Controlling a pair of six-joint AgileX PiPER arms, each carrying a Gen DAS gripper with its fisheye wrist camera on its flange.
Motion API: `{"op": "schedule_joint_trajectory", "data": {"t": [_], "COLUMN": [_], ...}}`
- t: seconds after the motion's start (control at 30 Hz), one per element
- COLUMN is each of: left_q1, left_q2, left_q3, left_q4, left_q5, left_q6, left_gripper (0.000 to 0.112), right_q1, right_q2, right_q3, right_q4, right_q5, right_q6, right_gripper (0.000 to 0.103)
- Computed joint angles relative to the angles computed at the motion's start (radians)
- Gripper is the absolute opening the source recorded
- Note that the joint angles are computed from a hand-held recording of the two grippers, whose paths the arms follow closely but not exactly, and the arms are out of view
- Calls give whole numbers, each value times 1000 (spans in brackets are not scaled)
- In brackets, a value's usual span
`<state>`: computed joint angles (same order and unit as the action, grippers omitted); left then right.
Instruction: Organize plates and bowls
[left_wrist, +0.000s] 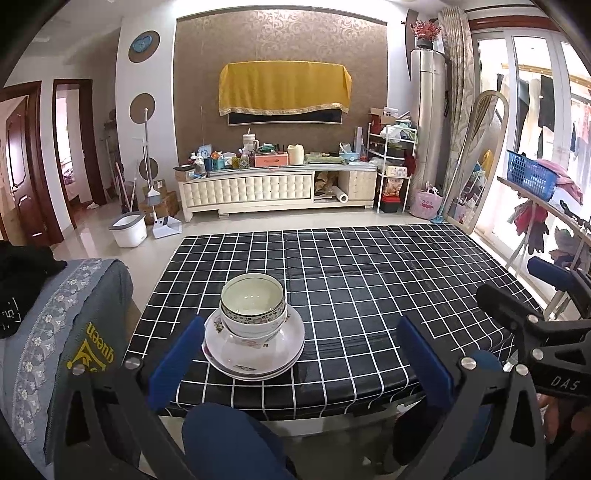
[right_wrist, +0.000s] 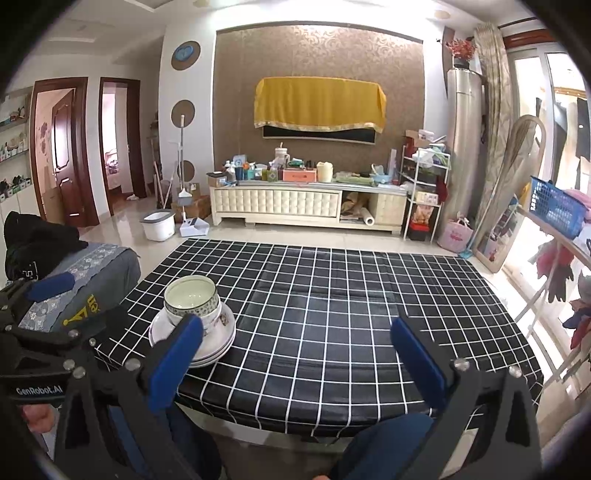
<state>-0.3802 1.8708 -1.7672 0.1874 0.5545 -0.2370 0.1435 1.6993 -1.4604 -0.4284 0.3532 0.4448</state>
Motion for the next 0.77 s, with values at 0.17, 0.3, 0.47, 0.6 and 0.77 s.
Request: {"op": "schedule_joint_trajectory", "data": {"t": [0.17, 0.3, 0.47, 0.6, 0.77], "left_q1": [-4, -5, -6, -9, -9], "left_q2": [0, 0, -5, -8, -13], "left_q3": [-4, -5, 3, 5, 14], "left_q4": [2, 2, -3, -1, -6], "left_q5": [3, 4, 2, 4, 0], "left_q6": [2, -1, -2, -7, -8], "left_gripper": [103, 103, 103, 103, 103], "right_q1": [0, 0, 1, 6, 9], "right_q2": [0, -3, -4, -4, -6], "right_q3": [0, 4, 9, 12, 16], "right_q4": [-8, -31, -44, -65, -65], "right_q5": [3, 2, 1, 0, 1], "right_q6": [6, 24, 37, 54, 57], "right_gripper": [103, 103, 103, 103, 103]}}
